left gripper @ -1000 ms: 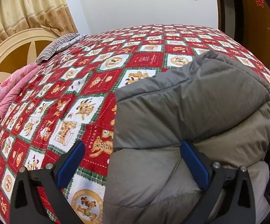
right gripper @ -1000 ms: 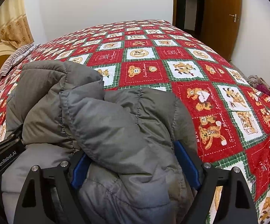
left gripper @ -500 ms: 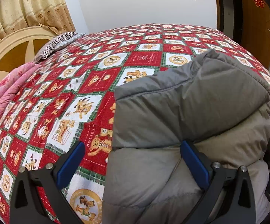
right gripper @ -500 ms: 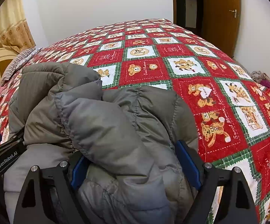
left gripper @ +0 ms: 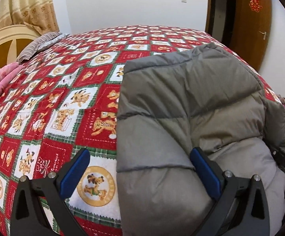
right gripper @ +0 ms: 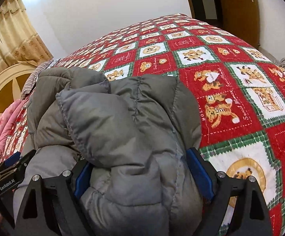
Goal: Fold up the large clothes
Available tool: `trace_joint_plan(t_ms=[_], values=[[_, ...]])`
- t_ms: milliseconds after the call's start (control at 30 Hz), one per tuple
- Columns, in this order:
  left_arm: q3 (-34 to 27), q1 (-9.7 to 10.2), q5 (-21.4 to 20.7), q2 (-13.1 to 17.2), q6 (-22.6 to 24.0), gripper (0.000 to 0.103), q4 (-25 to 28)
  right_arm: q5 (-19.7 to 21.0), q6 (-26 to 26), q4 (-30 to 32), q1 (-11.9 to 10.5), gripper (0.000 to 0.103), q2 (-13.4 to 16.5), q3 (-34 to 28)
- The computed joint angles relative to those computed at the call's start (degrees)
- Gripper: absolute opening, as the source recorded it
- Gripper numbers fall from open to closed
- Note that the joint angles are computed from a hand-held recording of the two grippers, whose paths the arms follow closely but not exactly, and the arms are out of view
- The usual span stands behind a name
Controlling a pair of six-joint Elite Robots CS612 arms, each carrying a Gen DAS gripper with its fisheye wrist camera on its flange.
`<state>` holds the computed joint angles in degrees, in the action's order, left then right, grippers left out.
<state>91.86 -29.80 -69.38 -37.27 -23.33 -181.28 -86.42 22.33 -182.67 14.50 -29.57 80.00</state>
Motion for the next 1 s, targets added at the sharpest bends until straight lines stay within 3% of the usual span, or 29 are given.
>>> trace_joint_plan(t_ms=[267, 367, 500, 600, 733, 800, 867, 1000], values=[[-0.6, 1.14, -5.9, 0.7, 1.2, 0.103, -1.2, 1.0, 0.6, -1.8, -0.3, 0.087, 0.1, 0.6], [-0.5, 1.41, -8.3, 0.8, 2.0, 0.097, -2.1, 1.9, 0.4, -2.4, -0.4, 0.085, 0.0, 1.0], [-0.1, 0.72, -7.3, 0.7, 3.8, 0.085, -3.3, 0.8, 0.1, -2.3, -0.1, 0.083, -0.1, 1.2], [0.2, -0.03, -7.1, 0.6, 6.5, 0.067, -4.4, 0.3, -0.8, -2.0, 0.3, 0.069, -0.2, 1.2], [0.7, -1.05, -4.8, 0.3, 9.3, 0.05, -4.8, 1.6, -1.0, -2.0, 0.3, 0.051, -0.4, 1.4], [1.2, -1.77, -2.2, 0.1, 10.5, 0.033, -5.5, 2.6, -1.3, -3.2, 0.3, 0.04, -0.5, 1.9], [2.1, -2.94, 2.0, -0.2, 12.6, 0.027, -7.4, 2.6, -1.8, -3.9, 0.5, 0.031, -0.9, 2.5], [4.7, -4.01, 4.9, -1.9, 13.7, 0.022, -10.5, 4.1, -1.3, -5.4, 0.5, 0.022, -2.1, 4.2]])
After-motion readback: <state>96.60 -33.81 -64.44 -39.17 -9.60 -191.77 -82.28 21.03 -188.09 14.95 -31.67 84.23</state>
